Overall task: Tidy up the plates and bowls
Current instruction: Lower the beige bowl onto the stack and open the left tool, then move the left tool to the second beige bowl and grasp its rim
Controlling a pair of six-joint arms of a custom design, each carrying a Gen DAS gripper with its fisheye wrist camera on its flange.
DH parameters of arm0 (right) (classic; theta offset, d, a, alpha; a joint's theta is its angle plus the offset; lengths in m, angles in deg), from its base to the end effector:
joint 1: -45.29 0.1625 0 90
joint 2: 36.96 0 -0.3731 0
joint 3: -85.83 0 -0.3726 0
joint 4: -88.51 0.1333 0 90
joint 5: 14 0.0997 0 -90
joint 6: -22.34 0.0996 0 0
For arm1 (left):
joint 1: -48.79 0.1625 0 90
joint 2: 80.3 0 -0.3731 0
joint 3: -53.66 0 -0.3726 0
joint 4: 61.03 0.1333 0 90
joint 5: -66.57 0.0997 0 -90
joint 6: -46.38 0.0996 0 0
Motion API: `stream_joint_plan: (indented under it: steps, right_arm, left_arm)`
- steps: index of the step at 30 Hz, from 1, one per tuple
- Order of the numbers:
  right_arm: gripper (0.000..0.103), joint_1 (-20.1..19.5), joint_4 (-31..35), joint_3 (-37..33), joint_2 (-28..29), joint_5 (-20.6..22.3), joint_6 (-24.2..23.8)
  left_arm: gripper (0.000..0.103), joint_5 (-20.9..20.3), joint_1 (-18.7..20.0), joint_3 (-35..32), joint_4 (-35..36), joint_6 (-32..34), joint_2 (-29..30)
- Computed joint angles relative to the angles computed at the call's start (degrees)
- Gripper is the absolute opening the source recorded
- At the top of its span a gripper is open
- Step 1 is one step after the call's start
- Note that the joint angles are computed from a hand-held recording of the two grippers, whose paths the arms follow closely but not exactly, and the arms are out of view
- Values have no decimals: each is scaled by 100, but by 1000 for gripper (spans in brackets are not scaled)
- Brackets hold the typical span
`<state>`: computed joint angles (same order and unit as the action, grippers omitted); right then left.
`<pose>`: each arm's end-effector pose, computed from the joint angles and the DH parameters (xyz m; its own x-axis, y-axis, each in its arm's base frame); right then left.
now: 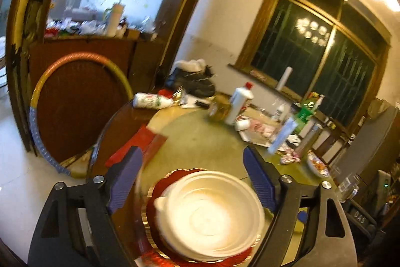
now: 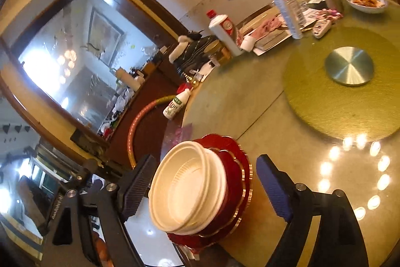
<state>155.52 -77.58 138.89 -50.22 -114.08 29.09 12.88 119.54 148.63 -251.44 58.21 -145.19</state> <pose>0.3811 -0.6992 -0.0105 -0.9858 -0.1527 0.0705 -0.1640 0.7797 -0.6044 -0.0130 -0.6203 0.3805 -0.9018 -0.1901 -0.3881 0.3023 0.3645 -0.8808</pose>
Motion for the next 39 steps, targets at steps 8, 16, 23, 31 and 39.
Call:
stream_joint_plan:
  steps: [8, 16, 23, 31, 39]
  right_arm:
    - [89, -348, -303, 1451, -1034, -164, 328]
    - [89, -813, -1310, 3388, -2586, -834, 643]
    - [89, -1233, -1822, 4184, -3542, -1314, 772]
    - [88, -1906, -1411, 4089, -3971, -1246, 1046]
    - [73, -2167, -1065, 3701, -3829, -1229, 1159]
  left_arm:
    - [87, -497, -365, -256, 1616, 42, 370]
    - [87, -1272, -630, -1220, 3962, -656, 1225]
    - [87, -1610, -972, -2246, 5015, -1083, 2278]
    - [87, -1394, -1224, -3518, 5713, -1413, 3565]
    - [87, -1212, -1291, -4145, 6037, -1622, 4202]
